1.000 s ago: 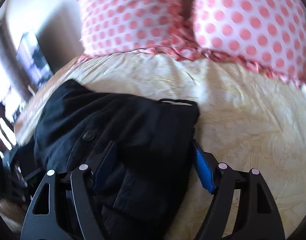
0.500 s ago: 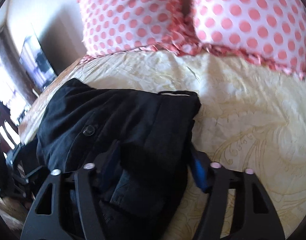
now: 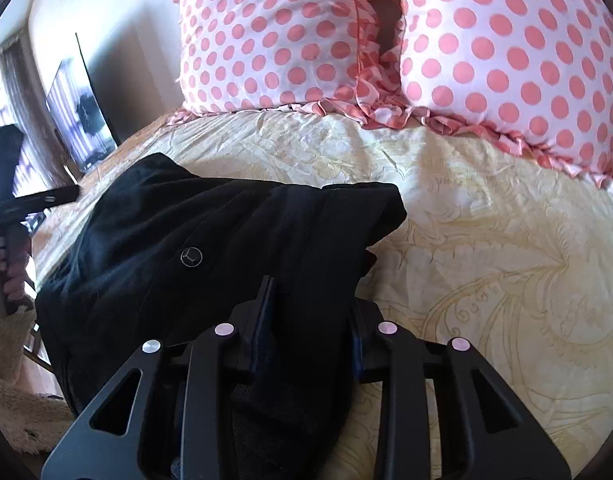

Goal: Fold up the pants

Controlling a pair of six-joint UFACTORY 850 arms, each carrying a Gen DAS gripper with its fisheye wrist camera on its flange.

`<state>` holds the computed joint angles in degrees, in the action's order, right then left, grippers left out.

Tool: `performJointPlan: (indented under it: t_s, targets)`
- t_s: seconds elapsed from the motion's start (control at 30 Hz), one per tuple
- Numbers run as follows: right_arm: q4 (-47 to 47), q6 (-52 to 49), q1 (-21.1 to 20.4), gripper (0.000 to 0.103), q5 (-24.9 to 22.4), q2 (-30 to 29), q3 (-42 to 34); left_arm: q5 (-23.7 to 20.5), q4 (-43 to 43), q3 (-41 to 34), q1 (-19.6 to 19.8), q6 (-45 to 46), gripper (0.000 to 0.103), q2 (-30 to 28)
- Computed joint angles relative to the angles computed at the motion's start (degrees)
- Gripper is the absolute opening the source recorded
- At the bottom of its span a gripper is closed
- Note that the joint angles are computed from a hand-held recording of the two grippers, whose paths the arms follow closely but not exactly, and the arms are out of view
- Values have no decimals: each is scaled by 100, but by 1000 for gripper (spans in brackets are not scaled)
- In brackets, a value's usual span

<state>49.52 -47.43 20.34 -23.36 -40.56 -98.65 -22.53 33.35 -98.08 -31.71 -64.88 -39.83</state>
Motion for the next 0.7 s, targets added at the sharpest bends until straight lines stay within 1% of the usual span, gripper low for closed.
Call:
performJointPlan:
  t_s: [0.1, 0.17, 0.23, 0.37, 0.43, 0.47, 0.5, 0.53, 0.57, 0.6, 0.63, 0.7]
  targets:
    - [-155, 357, -34, 45, -102, -74, -109, -210, -1597, -519, 177, 1526, 94, -378]
    - [-117, 412, -53, 47, -151, -106, -143, -293, -2313, -734, 244, 2219, 94, -555]
    - [-32, 377, -67, 50, -176, -125, -150, -356, -2800, -866, 263, 2751, 94, -656]
    - [131, 342, -104, 55, -275, -200, -227, -428, -3192, -1115, 268, 3202, 93, -825]
    - [235, 332, -131, 55, -356, -249, -285, -441, -3589, -1236, 312, 3504, 87, -914]
    - [303, 314, -141, 55, -383, -267, -305, -443, -3731, -1267, 327, 3600, 82, -933]
    - [338, 280, -140, 52, -391, -270, -309, -361, -3810, -1219, 336, 3635, 73, -898]
    - [405, 174, -133, 48, -365, -248, -279, -349, -3973, -1239, 346, 3767, 69, -909]
    - [531, -35, -120, 40, -312, -200, -214, -351, -3950, -1250, 341, 3725, 63, -909]
    - [550, -153, -93, 34, -227, -157, -162, -340, -3806, -1251, 321, 3596, 54, -899]
    - [530, -263, -56, 32, -111, -100, -95, -314, -3560, -1227, 290, 3412, 50, -868]
    - [507, -421, 8, 26, 110, -7, 17, -257, -3065, -1159, 227, 3041, 31, -788]
